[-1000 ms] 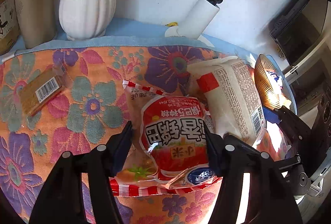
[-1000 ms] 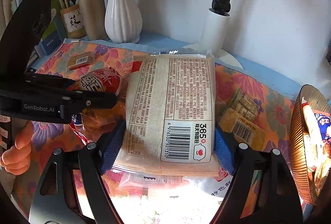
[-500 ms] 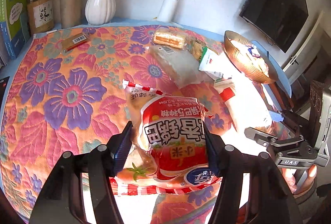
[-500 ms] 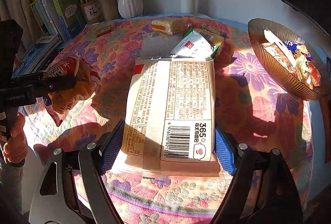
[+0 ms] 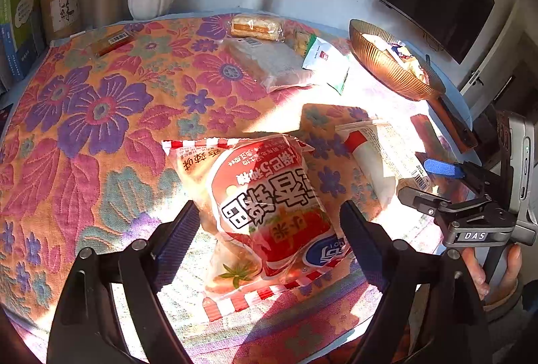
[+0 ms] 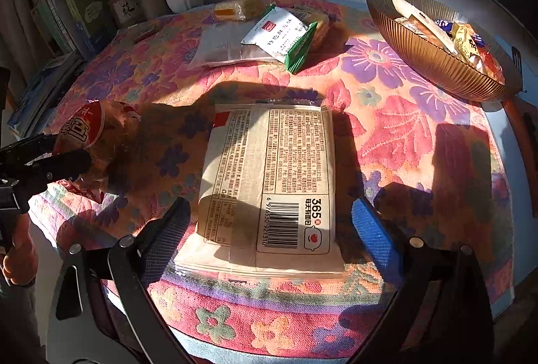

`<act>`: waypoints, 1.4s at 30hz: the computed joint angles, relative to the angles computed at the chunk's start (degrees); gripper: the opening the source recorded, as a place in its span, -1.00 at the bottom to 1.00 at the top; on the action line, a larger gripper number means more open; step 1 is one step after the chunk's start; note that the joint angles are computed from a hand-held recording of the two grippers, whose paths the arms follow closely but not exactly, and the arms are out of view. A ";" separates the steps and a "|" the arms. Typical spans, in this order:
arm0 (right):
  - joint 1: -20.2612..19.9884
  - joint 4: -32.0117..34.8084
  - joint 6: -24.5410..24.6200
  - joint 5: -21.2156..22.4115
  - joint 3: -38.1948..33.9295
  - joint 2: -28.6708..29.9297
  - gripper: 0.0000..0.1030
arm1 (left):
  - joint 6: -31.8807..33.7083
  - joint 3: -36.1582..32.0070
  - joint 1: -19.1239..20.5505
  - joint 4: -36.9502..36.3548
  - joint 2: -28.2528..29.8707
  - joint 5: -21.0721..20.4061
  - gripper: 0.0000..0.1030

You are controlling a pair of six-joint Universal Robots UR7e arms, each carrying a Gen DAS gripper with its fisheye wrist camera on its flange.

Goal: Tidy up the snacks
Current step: 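Carry both bread bags into the amber bowl and open both grippers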

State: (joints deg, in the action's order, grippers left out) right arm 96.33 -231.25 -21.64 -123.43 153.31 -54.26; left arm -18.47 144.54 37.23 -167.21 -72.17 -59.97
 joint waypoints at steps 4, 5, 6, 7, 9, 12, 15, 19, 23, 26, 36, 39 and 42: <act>2.00 5.64 4.49 -4.82 -2.93 1.33 0.94 | -1.36 -0.99 1.99 0.40 0.69 -1.32 0.62; 2.51 6.66 5.39 -6.78 -3.95 2.38 0.94 | -1.59 -1.21 2.42 0.07 1.17 -1.62 0.60; 2.51 6.98 5.85 -7.33 -4.48 3.07 0.94 | -1.87 -1.33 2.67 -0.16 1.67 -1.59 0.57; 2.22 7.28 6.37 -6.90 -4.61 3.36 0.94 | -2.03 -1.42 2.83 -0.21 2.16 -1.62 0.48; 2.57 6.37 6.87 -7.80 -4.98 4.52 0.94 | -1.84 -1.65 3.50 0.19 2.96 -3.45 0.35; 3.56 3.84 6.22 -10.33 -5.57 6.64 0.85 | -1.02 -0.50 0.21 0.45 3.61 0.54 0.30; 3.82 0.24 4.42 -10.75 -5.23 7.84 0.62 | -1.49 -0.48 -0.70 0.64 3.76 1.15 0.29; 2.54 -2.15 3.48 -7.39 -3.20 6.01 0.59 | -0.86 -1.18 -1.98 -0.41 3.01 0.01 0.28; 2.57 -4.17 2.06 -4.70 -1.02 0.99 0.58 | 1.84 -4.10 -4.17 -0.42 3.58 -0.08 0.29; 2.66 -5.86 -0.44 -4.93 -0.71 -4.20 0.58 | 5.91 -8.46 -4.95 -1.04 6.50 -1.06 0.29; -11.66 10.09 -3.92 6.47 -8.02 -30.76 0.59 | 22.81 -33.98 -4.34 5.44 25.37 -11.69 0.29; -17.87 20.49 0.56 13.89 -12.02 -37.01 0.59 | 24.35 -42.74 -3.26 7.56 32.21 -13.74 0.29; -22.46 28.71 4.22 20.01 -15.72 -40.02 0.59 | 25.52 -49.75 -2.31 7.66 38.23 -14.34 0.30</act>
